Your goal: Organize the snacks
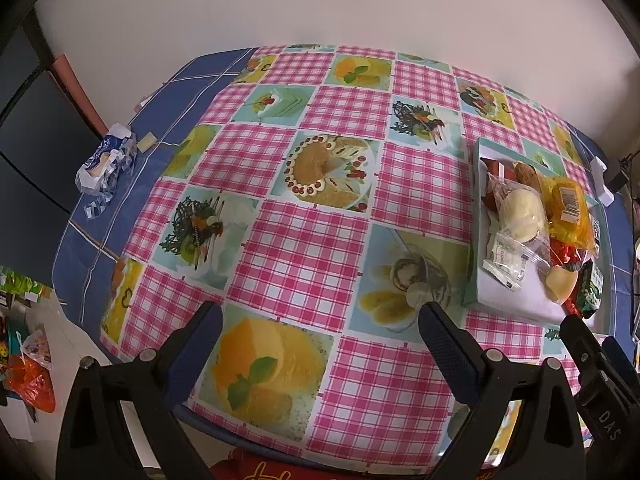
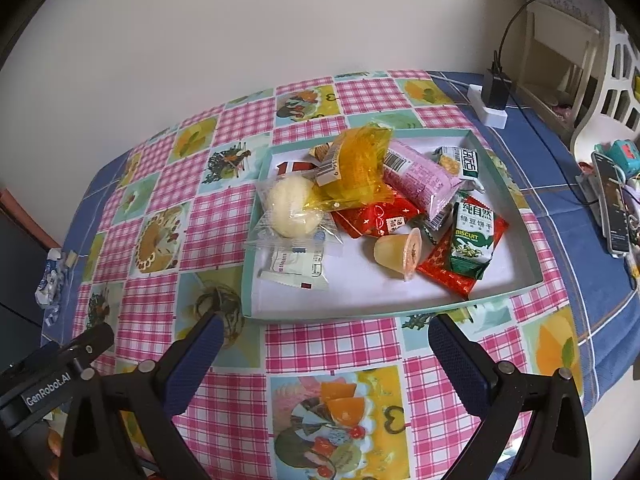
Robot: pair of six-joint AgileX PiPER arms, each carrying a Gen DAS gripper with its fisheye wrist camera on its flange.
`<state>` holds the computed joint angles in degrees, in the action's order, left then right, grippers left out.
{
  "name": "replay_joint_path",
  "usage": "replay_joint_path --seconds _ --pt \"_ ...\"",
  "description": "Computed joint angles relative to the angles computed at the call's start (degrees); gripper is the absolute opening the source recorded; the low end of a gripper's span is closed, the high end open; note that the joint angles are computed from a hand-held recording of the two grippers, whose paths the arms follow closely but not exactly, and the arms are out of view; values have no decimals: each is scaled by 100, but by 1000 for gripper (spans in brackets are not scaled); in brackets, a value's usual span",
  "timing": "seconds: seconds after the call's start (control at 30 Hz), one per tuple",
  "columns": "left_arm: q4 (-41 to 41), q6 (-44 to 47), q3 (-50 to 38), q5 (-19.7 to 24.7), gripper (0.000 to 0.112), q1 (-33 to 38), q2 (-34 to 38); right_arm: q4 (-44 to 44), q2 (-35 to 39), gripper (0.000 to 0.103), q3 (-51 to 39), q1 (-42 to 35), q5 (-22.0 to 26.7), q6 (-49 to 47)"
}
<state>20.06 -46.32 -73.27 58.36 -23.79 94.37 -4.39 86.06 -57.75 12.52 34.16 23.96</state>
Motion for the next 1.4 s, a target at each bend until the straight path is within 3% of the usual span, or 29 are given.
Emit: replay_joint_path --seconds 1.4 --pt "8 -3 11 -9 98 86 -5 -37 39 103 -64 21 67 99"
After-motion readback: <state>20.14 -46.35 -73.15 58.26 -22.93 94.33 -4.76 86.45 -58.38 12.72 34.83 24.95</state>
